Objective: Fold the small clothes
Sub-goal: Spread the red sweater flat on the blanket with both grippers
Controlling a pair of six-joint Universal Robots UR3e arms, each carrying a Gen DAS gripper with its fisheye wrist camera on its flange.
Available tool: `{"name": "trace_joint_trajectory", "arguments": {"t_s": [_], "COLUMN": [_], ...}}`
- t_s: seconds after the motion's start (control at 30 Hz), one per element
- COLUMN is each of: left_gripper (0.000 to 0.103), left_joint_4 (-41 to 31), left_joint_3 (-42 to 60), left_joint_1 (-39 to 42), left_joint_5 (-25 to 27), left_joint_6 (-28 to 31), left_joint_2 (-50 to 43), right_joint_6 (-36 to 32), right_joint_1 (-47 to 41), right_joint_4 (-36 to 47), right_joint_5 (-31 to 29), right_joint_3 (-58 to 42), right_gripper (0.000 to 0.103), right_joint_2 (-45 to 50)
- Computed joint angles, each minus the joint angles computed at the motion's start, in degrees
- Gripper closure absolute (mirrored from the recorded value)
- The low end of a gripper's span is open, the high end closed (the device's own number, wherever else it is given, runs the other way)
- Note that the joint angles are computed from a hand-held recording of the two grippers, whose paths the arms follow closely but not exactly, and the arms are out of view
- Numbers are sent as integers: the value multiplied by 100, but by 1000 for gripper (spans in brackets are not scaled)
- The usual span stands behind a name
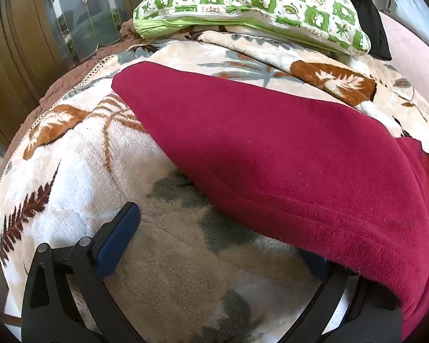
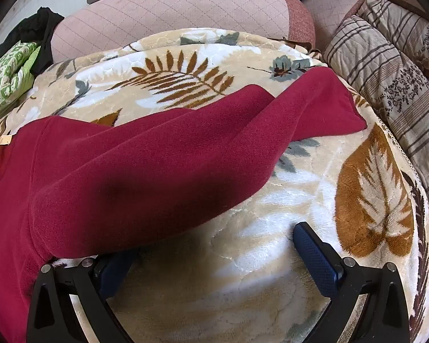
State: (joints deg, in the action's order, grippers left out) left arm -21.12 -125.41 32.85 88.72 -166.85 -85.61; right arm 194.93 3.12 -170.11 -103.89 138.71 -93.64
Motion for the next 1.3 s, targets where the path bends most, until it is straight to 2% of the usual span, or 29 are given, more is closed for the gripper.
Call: {"name": "trace_joint_trajectory", "arguments": {"t_s": [0.03, 0.3, 0.47, 0.6, 0.7, 0.8, 0.93, 1.03, 1.13, 1.23, 1.3], "left_gripper": [1, 1, 1, 2, 2, 2, 2, 2, 2, 2, 2], "left_joint_4": [0, 55, -1189, -1608, -2334, -3518, -5439, -6276, -7395, -8044, -8380], "left_joint_3": [-41, -60, 377, 43, -41, 245, 904, 1367, 1755, 2080, 2241], "left_joint_1": [73, 28, 120, 463, 870, 1459, 2172, 2274, 2667, 2767, 2819], "left_joint_5": [-149, -148, -203, -390, -808, -1500, -2521, -2834, -3319, -3521, -3647], "left_joint_6": [-22, -78, 180, 706, 1257, 1683, 2328, 2668, 3266, 3528, 3693], "left_joint_2": [36, 6, 359, 1403, 2481, 3358, 4332, 4581, 4993, 5151, 5251], "right_joint_6": [0, -3, -7, -9, -14, -3, 11, -125, -102, -14, 41], "right_joint_1": [3, -3, -7, -9, -12, 0, 10, 45, 234, 500, 443], "right_joint_4": [-22, -51, -60, -68, -72, -41, 131, 1720, 2159, 3453, 4270], "right_joint_5": [-5, 0, 3, 3, 4, -6, 1, 176, 5, -154, 5], "right_joint_3": [7, 31, 44, 54, 62, 34, -53, -634, -455, -769, -1072], "right_gripper": [0, 0, 0, 0, 0, 0, 0, 1, 2, 2, 2], "right_joint_2": [6, 1, -7, -10, -16, -6, -28, -647, -1608, -2846, -3628]}}
